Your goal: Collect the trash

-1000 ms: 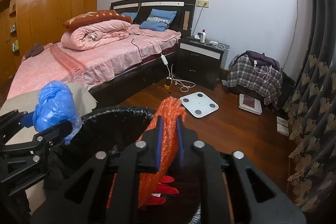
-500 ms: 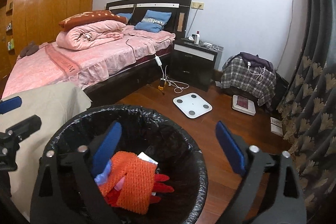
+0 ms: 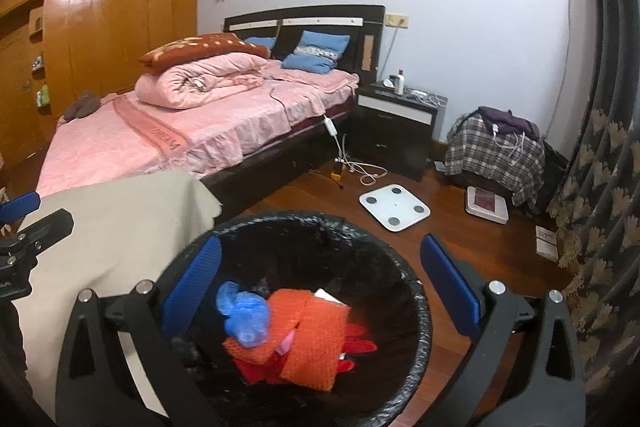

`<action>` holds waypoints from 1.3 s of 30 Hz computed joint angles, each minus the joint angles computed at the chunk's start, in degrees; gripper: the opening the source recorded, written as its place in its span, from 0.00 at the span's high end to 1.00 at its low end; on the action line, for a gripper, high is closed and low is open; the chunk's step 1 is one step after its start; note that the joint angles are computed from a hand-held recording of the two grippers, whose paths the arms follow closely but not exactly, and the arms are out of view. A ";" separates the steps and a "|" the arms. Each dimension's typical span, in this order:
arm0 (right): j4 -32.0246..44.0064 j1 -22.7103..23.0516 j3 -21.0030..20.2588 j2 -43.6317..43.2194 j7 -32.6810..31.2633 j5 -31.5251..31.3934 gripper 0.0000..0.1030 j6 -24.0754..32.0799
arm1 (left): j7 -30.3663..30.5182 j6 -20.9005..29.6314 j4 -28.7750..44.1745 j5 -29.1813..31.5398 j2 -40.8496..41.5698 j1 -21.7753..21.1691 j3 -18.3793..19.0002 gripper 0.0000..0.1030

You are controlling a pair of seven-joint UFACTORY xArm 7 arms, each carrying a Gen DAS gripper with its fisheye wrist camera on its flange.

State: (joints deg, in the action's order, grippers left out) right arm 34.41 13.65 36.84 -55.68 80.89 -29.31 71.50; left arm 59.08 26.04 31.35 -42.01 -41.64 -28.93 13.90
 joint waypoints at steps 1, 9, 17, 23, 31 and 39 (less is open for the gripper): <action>0.53 0.00 0.22 0.28 -0.05 -0.05 0.06 -0.07 | -0.49 0.52 -0.06 0.87 -0.75 1.40 0.02 0.06; 8.00 -1.92 3.52 5.67 0.20 -0.96 0.06 -1.26 | -2.71 3.84 0.11 5.82 -4.85 7.94 2.08 0.06; 14.79 -3.82 6.98 11.27 0.84 -2.13 0.06 -1.91 | -3.73 7.48 0.75 10.54 -8.20 13.24 4.20 0.06; 19.88 -4.97 9.74 15.42 1.32 -3.59 0.06 -1.83 | -3.83 9.21 1.68 12.55 -9.90 15.96 5.61 0.06; 25.60 -6.54 13.60 20.01 2.31 -6.10 0.05 -1.10 | -4.41 11.59 3.03 14.60 -11.93 18.91 6.95 0.06; 27.98 -6.89 15.42 22.12 3.72 -7.15 0.05 0.53 | -4.48 12.55 3.58 15.69 -12.69 20.32 7.82 0.06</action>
